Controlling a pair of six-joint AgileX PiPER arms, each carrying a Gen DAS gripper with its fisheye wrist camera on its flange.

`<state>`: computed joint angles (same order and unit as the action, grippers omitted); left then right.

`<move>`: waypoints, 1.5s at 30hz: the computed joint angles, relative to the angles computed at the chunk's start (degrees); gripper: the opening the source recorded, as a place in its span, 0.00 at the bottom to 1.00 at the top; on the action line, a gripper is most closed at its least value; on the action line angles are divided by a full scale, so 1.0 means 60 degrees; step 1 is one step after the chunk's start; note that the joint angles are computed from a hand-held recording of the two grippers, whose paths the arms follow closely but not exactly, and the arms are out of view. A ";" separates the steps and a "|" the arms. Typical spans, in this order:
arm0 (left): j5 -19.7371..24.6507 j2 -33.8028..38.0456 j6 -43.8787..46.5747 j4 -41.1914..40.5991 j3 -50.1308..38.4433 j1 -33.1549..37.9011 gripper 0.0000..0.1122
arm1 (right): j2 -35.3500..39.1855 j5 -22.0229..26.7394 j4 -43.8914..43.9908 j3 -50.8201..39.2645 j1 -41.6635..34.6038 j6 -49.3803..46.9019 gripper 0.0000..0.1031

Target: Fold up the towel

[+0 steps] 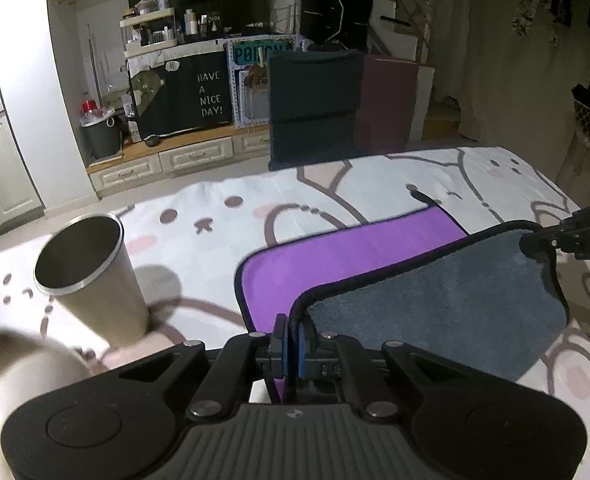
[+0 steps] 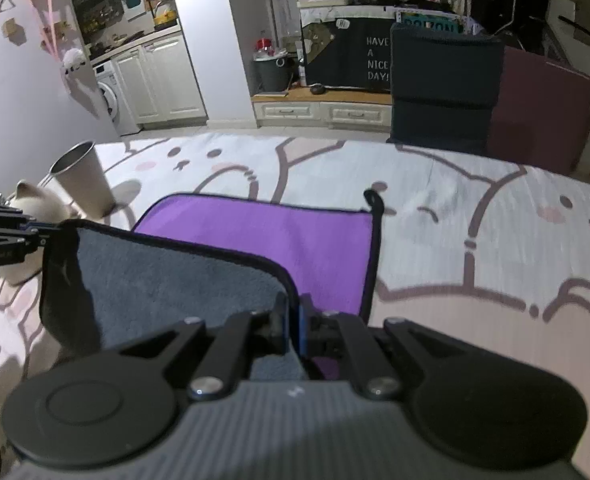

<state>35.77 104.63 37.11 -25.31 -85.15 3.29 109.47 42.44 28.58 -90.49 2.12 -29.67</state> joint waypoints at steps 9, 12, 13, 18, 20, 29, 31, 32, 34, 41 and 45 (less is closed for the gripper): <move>0.0551 0.1582 -0.1104 0.1062 -0.2548 -0.0294 0.05 | 0.1284 0.0002 -0.0697 -0.1820 0.0195 0.1024 0.05; 0.0764 0.2109 -0.1547 0.1396 -0.3398 -0.0377 0.05 | 0.1728 0.0021 -0.0889 -0.2477 0.0256 0.1367 0.05; 0.0839 0.2285 -0.1685 0.1512 -0.3673 -0.0404 0.05 | 0.1821 0.0035 -0.0928 -0.2646 0.0266 0.1444 0.05; 0.1258 0.3087 -0.2263 0.2089 -0.4895 -0.0529 0.05 | 0.2485 0.0264 -0.1374 -0.3647 0.0363 0.1925 0.05; 0.1388 0.3361 -0.2447 0.2291 -0.5293 -0.0582 0.05 | 0.2795 0.0416 -0.1581 -0.4141 0.0418 0.2141 0.05; 0.2589 0.4629 -0.3021 0.2933 -0.7202 -0.0754 0.05 | 0.3693 0.1242 -0.2515 -0.5557 0.0634 0.2892 0.05; 0.2680 0.4792 -0.3067 0.2951 -0.7410 -0.0771 0.05 | 0.3947 0.1541 -0.2693 -0.6003 0.0663 0.3048 0.05; 0.2754 0.4885 -0.3106 0.2944 -0.7557 -0.0768 0.05 | 0.4003 0.1612 -0.2738 -0.6098 0.0670 0.3089 0.05; 0.2852 0.5024 -0.3166 0.2942 -0.7764 -0.0770 0.05 | 0.4127 0.1753 -0.2795 -0.6310 0.0674 0.3129 0.05; 0.3370 0.5494 -0.3263 0.2981 -0.8570 -0.0759 0.05 | 0.4590 0.2270 -0.2993 -0.7174 0.0679 0.3315 0.06; 0.3695 0.5776 -0.3357 0.2998 -0.9108 -0.0754 0.05 | 0.4868 0.2482 -0.3010 -0.7652 0.0702 0.3439 0.06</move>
<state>57.94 139.28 16.97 -7.32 -139.80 -1.23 138.67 57.33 10.52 -136.40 6.34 -9.04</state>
